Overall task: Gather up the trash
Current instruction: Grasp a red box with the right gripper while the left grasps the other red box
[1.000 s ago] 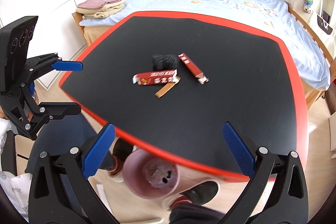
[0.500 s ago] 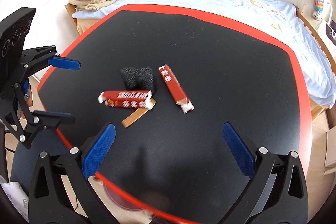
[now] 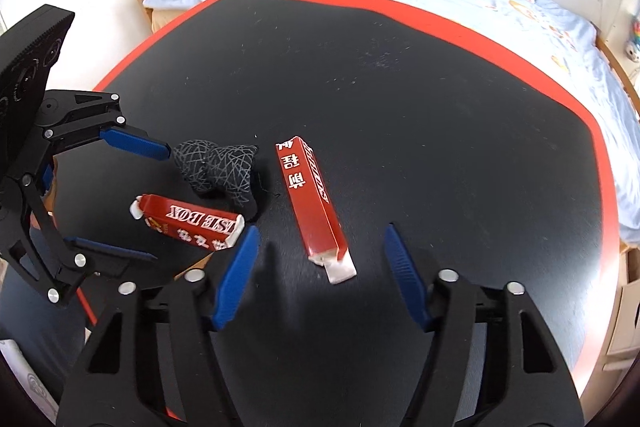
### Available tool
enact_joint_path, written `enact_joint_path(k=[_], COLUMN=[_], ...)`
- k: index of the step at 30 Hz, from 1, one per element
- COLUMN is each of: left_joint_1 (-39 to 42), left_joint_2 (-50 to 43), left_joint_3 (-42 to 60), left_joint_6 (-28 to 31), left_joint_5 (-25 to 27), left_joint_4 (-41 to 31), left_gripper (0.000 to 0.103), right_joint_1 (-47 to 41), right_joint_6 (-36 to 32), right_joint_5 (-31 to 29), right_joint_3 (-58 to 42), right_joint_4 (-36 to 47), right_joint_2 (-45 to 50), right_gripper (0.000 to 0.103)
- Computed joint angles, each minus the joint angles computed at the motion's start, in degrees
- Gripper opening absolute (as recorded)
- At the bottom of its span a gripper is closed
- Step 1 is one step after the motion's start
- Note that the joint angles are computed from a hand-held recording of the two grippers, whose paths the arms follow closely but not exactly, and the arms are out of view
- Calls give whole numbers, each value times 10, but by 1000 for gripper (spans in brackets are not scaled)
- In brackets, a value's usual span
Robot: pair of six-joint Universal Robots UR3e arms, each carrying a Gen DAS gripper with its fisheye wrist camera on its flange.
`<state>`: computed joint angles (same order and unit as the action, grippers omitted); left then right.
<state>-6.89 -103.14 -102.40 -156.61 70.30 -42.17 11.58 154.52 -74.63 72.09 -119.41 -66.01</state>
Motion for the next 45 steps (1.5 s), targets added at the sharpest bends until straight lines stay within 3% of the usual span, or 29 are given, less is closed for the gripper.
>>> enact_joint_path(k=[5,7,8,12,22,28,38,45], left_joint_1=[2,4,4,2,0,-1,-8,-39], left_joint_2=[-3,-3,-1,5,72,160,318,373], left_joint_3=[1,5,6,8,-22,-67,-151,-178], left_joint_6=[4,4,6,9,-25,-47,-83,-118], left_joint_5=[-1,-2,0,1,1,2,13,26], left_joint_4=[-1,-6,-11,-21,-27,-43,-70,-80], left_gripper=[55,35,30,15,14,14,14,14], right_joint_1=[7,8,9,10,3,2,4,15], right_joint_6=[-2,1,4,10,48,74,102,114], right_joint_5=[-6,-6,-9,-15,-11,-3,6,9], right_joint_3=[-17,-9,-7,9,111,182,283,328], right_joint_4=[-2,-14,-18,-29,-49,-37,14,71], right_joint_2=[27,25,24,12,-100,-205,-390,-497], right_gripper=[40,31,19,15,15,15,15,15])
